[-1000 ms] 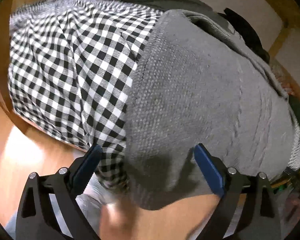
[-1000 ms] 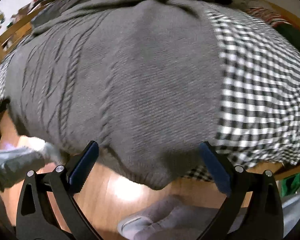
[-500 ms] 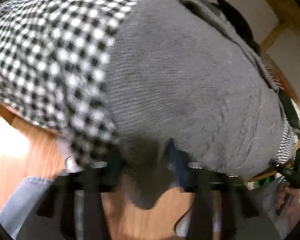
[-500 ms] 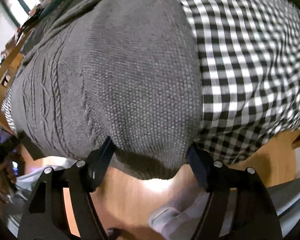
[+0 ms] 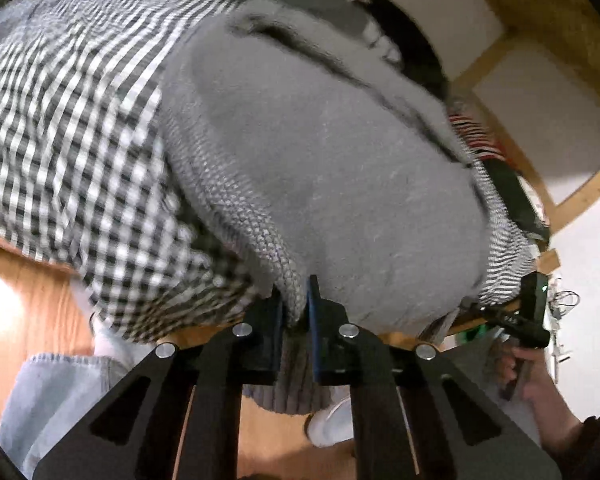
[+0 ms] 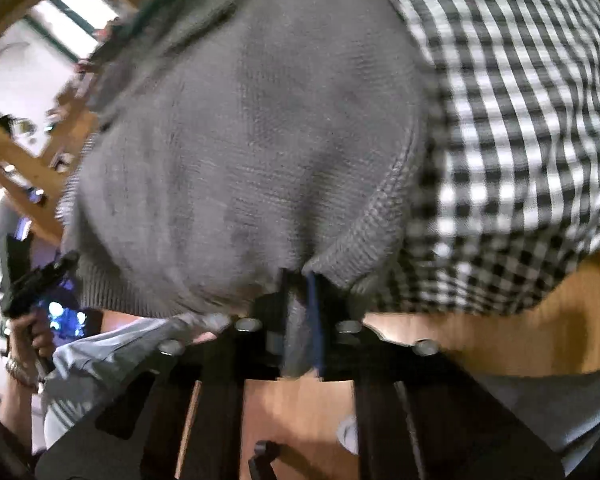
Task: Fold large clothes
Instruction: 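Hold the hem with both tools and fold it over toward the collar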
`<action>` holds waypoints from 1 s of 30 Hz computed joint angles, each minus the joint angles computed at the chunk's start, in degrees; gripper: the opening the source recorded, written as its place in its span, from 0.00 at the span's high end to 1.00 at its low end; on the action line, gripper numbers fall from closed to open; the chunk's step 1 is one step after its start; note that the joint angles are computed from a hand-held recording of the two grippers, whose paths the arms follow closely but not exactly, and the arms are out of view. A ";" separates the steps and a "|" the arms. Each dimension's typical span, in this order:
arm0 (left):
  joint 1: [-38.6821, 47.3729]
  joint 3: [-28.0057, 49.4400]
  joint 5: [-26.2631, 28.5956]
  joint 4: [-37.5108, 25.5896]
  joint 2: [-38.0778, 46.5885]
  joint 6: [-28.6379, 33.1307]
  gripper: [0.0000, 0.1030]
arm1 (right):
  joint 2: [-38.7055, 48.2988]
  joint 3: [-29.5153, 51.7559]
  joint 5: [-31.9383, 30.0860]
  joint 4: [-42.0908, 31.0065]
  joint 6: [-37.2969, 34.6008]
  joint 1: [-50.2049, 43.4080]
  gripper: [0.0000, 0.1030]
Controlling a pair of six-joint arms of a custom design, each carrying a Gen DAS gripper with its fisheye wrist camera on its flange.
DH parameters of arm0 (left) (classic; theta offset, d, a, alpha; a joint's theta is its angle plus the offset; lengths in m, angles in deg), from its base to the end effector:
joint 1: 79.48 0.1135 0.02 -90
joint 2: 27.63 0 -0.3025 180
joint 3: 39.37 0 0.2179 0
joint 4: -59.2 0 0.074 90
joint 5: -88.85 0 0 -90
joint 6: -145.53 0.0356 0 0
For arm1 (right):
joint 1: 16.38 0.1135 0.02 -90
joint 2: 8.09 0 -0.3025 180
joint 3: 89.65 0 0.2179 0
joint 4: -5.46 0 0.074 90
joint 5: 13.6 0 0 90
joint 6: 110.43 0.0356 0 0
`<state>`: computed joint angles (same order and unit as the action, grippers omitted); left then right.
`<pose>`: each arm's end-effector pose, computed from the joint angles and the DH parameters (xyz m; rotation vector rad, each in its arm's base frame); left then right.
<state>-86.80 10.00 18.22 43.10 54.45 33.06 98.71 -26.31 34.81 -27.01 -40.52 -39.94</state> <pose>0.2291 -0.0413 0.2144 -0.1676 2.4553 -0.6423 0.2753 -0.0943 0.1556 -0.0421 2.5453 0.7798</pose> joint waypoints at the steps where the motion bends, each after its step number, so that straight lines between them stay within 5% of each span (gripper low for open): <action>1: -0.40 0.81 0.12 -0.16 -0.33 -0.50 0.91 | -0.42 0.86 -5.09 -2.32 -2.14 -2.09 0.99; 4: -1.65 2.54 -1.40 -1.44 0.04 -0.22 0.91 | -2.18 0.29 -0.83 0.19 0.55 -2.80 0.95; 7: -2.50 4.56 -4.33 -3.82 3.55 0.63 0.91 | 0.01 -0.29 11.43 1.87 3.35 -1.59 0.51; 8: -3.13 3.93 -5.74 -2.62 4.88 0.76 0.91 | -0.23 -1.12 14.45 3.44 4.95 -1.11 0.23; 9: -3.69 3.37 -7.13 -2.07 5.80 1.06 0.91 | -0.95 -2.55 15.89 6.02 5.39 -0.90 0.12; 10: -3.95 2.37 -7.55 -0.81 6.31 0.99 0.91 | -1.01 -3.06 16.01 6.78 4.97 -1.03 0.11; 14: -4.30 0.16 -6.91 4.14 8.55 -0.52 0.91 | 5.88 -0.75 15.02 5.18 2.56 -1.74 0.12; 17: -4.50 -0.71 -6.34 5.66 8.81 -1.10 0.91 | 12.04 0.36 12.04 5.93 -0.71 -1.72 0.22; 19: -4.86 0.96 -5.74 5.41 9.71 -2.26 0.91 | 15.74 1.72 12.83 8.80 -0.42 0.22 0.34; 21: -4.95 1.65 -5.90 5.42 10.56 -2.10 0.91 | 17.72 2.02 9.22 9.10 -0.85 0.17 0.70; 24: -6.15 2.86 -6.58 3.61 9.45 -2.66 0.91 | 16.43 0.39 9.46 9.57 -3.50 2.10 0.88; 30: -5.57 4.70 -5.45 0.38 7.02 -2.92 0.91 | 15.25 4.89 -4.66 -6.09 -14.33 -2.38 0.90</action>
<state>-92.37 14.69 12.77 43.48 61.47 30.13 113.96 -21.42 30.15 -33.10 -54.85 -42.32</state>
